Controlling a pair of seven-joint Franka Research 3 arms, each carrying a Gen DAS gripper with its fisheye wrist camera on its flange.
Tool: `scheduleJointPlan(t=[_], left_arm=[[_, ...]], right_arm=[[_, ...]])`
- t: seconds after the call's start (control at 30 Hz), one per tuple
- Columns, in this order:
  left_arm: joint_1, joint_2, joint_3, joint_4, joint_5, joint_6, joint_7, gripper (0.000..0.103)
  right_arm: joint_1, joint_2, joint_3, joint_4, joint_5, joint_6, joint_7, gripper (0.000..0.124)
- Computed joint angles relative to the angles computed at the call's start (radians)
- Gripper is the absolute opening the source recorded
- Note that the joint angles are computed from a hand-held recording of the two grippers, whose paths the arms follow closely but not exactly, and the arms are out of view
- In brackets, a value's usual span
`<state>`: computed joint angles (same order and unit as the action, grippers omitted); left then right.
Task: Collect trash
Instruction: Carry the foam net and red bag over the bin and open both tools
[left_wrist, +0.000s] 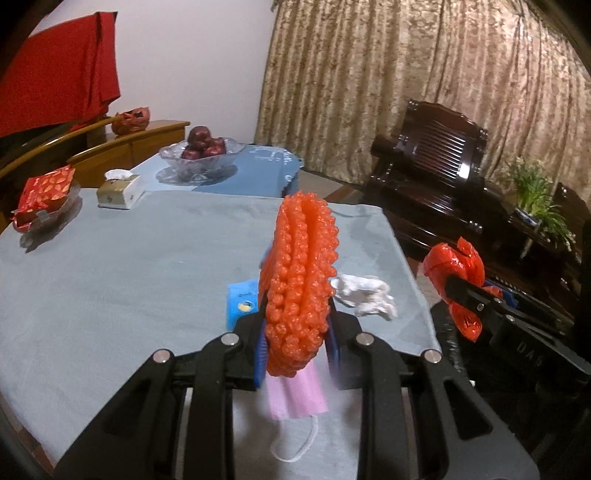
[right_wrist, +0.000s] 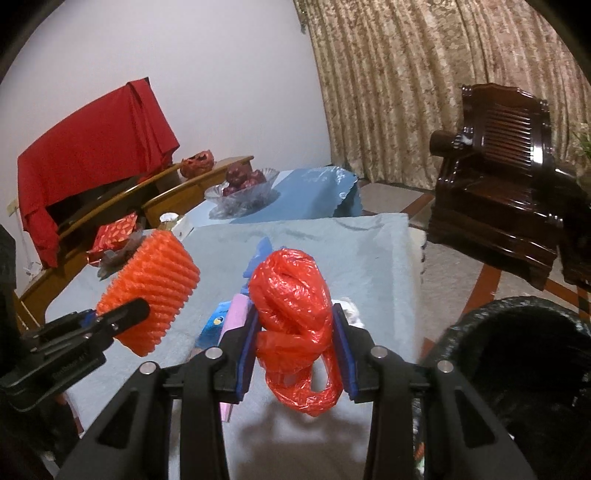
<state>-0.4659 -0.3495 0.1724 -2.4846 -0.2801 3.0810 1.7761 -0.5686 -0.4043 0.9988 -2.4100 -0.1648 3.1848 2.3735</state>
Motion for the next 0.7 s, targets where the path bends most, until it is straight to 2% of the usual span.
scheduleJointPlan(t=[0.2, 0.37, 0.57, 0.7], left_arm=[[-0.054, -0.025, -0.008, -0.016, -0.011, 0.0, 0.003, 0.024], [-0.114, -0.023, -0.009, -0.01, -0.024, -0.004, 0.01, 0.024], [-0.222, 0.011, 0.003, 0.019, -0.088, 0.005, 0.064, 0.024], [-0.323, 0.048, 0.028, 0.049, -0.163, 0.028, 0.133, 0.024]], right_arm=[[0.129, -0.085, -0.14, -0.086, 0.028, -0.022, -0.011, 0.038], [0.198, -0.164, -0.222, -0.165, 0.05, -0.043, -0.005, 0.038], [0.271, -0.288, -0.325, -0.284, 0.074, -0.094, 0.007, 0.038], [0.294, -0.386, -0.38, -0.36, 0.075, -0.144, 0.02, 0.038]])
